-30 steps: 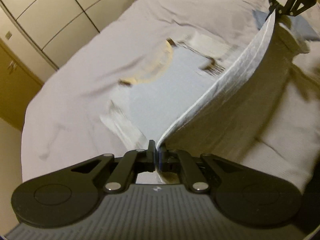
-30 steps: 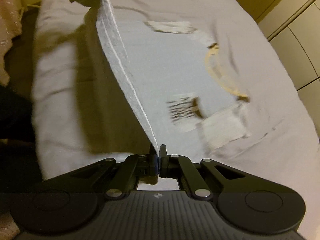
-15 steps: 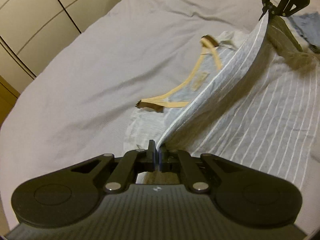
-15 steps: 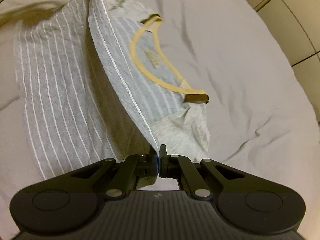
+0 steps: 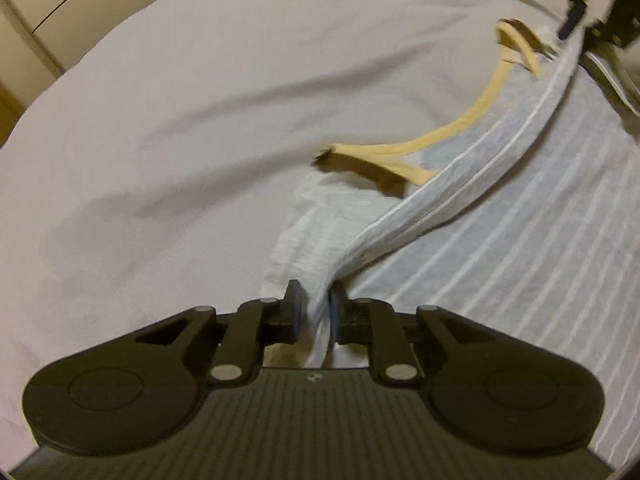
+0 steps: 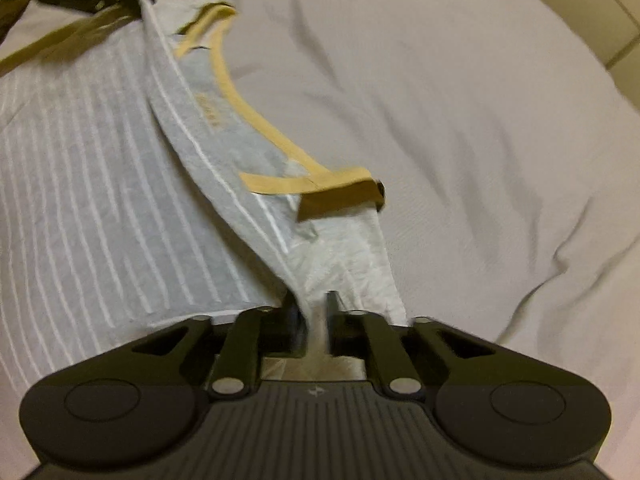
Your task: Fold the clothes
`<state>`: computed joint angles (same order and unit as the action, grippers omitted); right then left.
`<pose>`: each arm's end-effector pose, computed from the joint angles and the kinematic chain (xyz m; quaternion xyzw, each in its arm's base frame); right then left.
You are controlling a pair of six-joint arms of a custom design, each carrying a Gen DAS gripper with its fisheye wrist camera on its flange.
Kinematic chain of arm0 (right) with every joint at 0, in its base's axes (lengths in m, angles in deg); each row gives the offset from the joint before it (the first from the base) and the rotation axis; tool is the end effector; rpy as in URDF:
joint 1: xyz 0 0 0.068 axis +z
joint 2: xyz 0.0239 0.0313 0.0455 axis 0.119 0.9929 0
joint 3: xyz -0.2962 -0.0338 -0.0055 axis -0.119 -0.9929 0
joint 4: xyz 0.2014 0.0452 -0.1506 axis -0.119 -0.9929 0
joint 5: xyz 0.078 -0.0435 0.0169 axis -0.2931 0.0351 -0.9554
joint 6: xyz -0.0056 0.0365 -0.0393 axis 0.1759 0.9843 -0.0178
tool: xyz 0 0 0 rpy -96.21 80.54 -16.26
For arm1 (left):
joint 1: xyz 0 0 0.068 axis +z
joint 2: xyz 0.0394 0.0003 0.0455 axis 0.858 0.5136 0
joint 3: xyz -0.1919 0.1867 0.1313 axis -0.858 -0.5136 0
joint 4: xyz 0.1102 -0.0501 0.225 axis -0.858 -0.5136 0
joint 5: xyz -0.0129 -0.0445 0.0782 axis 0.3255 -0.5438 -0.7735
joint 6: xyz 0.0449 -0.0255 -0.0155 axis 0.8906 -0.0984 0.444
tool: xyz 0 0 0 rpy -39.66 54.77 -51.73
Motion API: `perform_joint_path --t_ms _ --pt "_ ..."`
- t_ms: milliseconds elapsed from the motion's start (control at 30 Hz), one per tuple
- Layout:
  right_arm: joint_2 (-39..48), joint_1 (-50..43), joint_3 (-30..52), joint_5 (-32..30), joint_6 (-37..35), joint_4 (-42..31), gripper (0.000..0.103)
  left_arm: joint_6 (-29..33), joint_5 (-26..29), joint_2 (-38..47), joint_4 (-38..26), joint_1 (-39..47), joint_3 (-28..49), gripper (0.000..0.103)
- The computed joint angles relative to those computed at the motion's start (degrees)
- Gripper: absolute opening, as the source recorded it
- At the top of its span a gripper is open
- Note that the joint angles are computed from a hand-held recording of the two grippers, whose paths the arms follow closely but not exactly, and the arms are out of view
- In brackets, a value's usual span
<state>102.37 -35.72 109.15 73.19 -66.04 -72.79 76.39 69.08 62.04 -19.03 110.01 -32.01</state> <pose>0.2271 -0.1973 0.1636 -0.4255 0.8955 -0.0103 0.1299 0.1761 0.1944 0.1860 0.2910 0.9248 0.0471 0.2403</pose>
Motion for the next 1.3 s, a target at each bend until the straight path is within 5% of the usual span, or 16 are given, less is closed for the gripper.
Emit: perform_joint_path --t_ms 133,267,400,600,800,1000,1067,1100,1300 --pt "2.2 -1.4 2.3 -2.3 1.0 -0.1 0.038 -3.7 0.5 3.3 -1.4 0.4 3.8 0.021" --pt "7.2 -3.5 11.1 -5.1 6.6 -9.2 0.046 -6.3 1.4 6.5 -5.0 1.3 9.1 0.024" --pt "13.9 -6.2 22.7 -9.6 14.1 -20.9 0.047 -11.6 3.2 8.9 -7.5 2.3 13.9 0.025" --pt "19.6 -11.3 31.4 -19.6 24.0 -29.2 0.047 -15.3 5.4 10.9 -9.6 5.7 18.8 0.023" --pt "16.7 -15.0 29.1 -24.3 29.6 -24.3 0.05 -16.6 6.6 11.4 -10.9 9.4 19.0 0.032" --pt "9.7 -19.4 19.2 -21.6 14.3 -21.6 0.056 -16.9 7.9 14.1 -12.9 10.2 21.2 0.031" --pt "5.2 -20.6 12.5 -19.2 4.9 -18.3 0.056 -17.8 8.4 14.1 -11.7 9.2 20.6 0.023" --pt "2.8 -21.1 8.8 -18.1 -0.2 -16.3 0.057 -18.3 8.3 13.8 -11.0 8.4 20.1 0.004" --pt "-7.9 -25.1 -11.7 -18.0 -24.4 -2.1 0.061 -20.3 7.3 12.9 -10.1 6.2 19.9 0.001"
